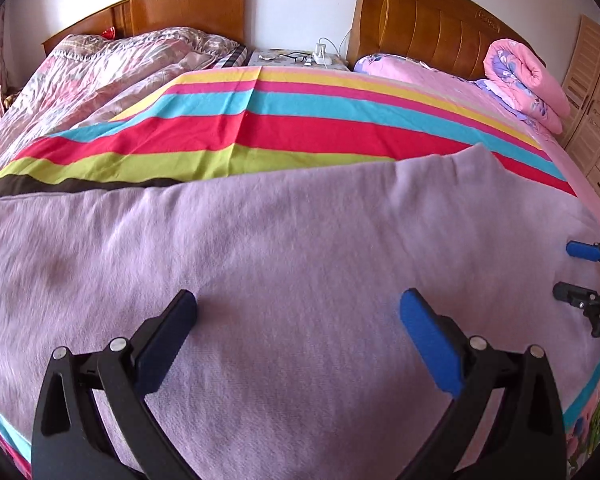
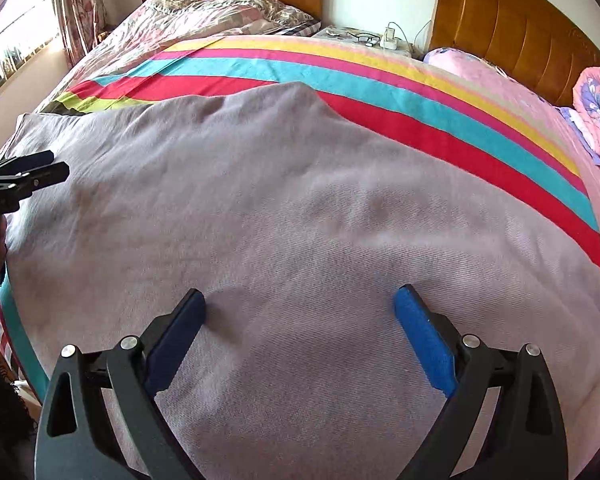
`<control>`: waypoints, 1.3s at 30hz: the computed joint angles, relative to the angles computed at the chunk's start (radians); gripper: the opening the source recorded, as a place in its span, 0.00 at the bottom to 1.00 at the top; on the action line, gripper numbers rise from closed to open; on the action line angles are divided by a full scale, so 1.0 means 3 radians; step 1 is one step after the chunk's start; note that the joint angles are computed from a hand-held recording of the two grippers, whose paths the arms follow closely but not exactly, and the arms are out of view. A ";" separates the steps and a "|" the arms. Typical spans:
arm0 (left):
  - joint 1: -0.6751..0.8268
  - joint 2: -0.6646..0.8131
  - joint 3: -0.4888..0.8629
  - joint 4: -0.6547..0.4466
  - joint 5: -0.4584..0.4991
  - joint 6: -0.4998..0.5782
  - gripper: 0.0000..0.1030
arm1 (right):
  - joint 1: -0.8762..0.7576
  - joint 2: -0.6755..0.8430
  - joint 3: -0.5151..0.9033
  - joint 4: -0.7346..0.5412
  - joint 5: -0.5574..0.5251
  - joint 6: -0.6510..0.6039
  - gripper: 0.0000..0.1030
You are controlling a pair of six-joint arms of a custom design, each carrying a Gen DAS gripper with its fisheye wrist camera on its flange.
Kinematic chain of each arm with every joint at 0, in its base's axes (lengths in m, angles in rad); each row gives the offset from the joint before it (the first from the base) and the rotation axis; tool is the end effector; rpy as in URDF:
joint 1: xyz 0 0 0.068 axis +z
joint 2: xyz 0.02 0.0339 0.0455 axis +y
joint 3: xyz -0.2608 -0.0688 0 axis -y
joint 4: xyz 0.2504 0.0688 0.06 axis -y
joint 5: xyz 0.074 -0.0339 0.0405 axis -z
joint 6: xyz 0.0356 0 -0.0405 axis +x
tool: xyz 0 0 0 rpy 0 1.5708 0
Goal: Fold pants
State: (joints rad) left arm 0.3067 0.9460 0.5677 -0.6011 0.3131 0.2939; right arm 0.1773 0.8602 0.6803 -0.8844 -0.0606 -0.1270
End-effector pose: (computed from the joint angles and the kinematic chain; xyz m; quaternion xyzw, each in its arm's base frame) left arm 0.1772 0.0446 0.1988 0.0394 0.9452 -0.0573 0.3191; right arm 0.1572 0.0304 0.2296 -0.1542 0.9553 0.0356 0.2496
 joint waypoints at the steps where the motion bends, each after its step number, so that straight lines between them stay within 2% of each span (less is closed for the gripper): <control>1: 0.0026 -0.0058 -0.0028 0.0005 0.0027 0.0034 0.99 | 0.0019 0.0018 0.0055 -0.0072 0.0107 0.0042 0.89; 4: 0.0069 -0.0169 -0.0046 -0.0115 0.0031 0.0092 0.99 | 0.0301 0.0067 0.0230 -0.0207 0.0599 0.0400 0.89; 5: 0.0191 -0.0242 -0.0031 -0.0218 0.0128 0.0171 0.99 | 0.0434 0.0051 0.0273 -0.0191 0.0670 0.0516 0.89; 7: 0.0563 -0.0346 -0.0011 -0.0450 0.0418 0.0420 0.99 | 0.0765 0.0025 0.0368 -0.0116 0.0578 0.0749 0.89; 9: 0.1030 -0.0409 -0.0004 -0.0642 0.0570 0.0733 0.99 | 0.1285 0.0119 0.0418 0.0044 0.0500 0.0991 0.89; 12: 0.1899 -0.0345 0.0084 -0.0914 0.0831 0.1315 0.99 | 0.2136 0.0547 0.0514 0.0433 0.0670 0.1178 0.89; 14: 0.2385 -0.0230 0.0127 -0.0962 0.0957 0.1655 0.99 | 0.2486 0.0863 0.0595 0.0718 0.0636 0.1241 0.89; 16: 0.2579 -0.0163 0.0071 -0.0768 0.0819 0.1752 0.99 | 0.2758 0.1208 0.0730 0.0893 0.0705 0.1307 0.89; 18: 0.2708 -0.0093 0.0001 -0.0586 0.0727 0.1882 0.99 | 0.2937 0.1509 0.0859 0.0955 0.0728 0.1250 0.89; 20: 0.2858 -0.0166 -0.0071 -0.0601 0.0822 0.2125 0.99 | 0.3068 0.1614 0.0863 0.0949 0.0771 0.1260 0.89; 22: 0.2986 -0.0289 -0.0199 -0.0526 0.0931 0.2304 0.99 | 0.3113 0.1507 0.0711 0.1030 0.0760 0.1227 0.90; 24: 0.3134 -0.0174 -0.0168 -0.0578 0.1074 0.2452 0.99 | 0.3068 0.1393 0.0637 0.0976 0.0647 0.1171 0.90; 26: 0.3170 -0.0055 -0.0059 -0.0705 0.1068 0.2556 0.99 | 0.2977 0.1301 0.0609 0.0881 0.0473 0.1032 0.90; 28: 0.3044 -0.0040 0.0117 -0.0879 0.0951 0.2482 0.99 | 0.2801 0.1238 0.0673 0.0716 0.0175 0.0844 0.90; 30: 0.2953 0.0115 0.0448 -0.1137 0.1142 0.2374 0.99 | 0.2665 0.1161 0.0738 0.0695 0.0160 0.0716 0.90; 32: 0.2651 0.0299 0.0775 -0.1199 0.1291 0.2033 0.99 | 0.2488 0.1245 0.0899 0.0728 0.0186 0.0589 0.90; 34: 0.2111 0.0445 0.0959 -0.0910 0.1144 0.1463 0.99 | 0.2283 0.1428 0.1031 0.0930 0.0200 0.0480 0.90; 36: 0.1449 0.0640 0.1003 -0.0362 0.0661 0.0800 0.99 | 0.2028 0.1746 0.1198 0.1119 0.0074 0.0547 0.90; 39: 0.0884 0.1217 0.1132 -0.0001 0.0281 0.0370 0.99 | 0.1768 0.2191 0.1397 0.1282 -0.0030 0.0726 0.90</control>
State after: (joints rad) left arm 0.5719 1.3112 0.9074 -0.6014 0.3975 0.4049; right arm 0.7078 1.5174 1.0994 -0.4998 -0.0696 0.0908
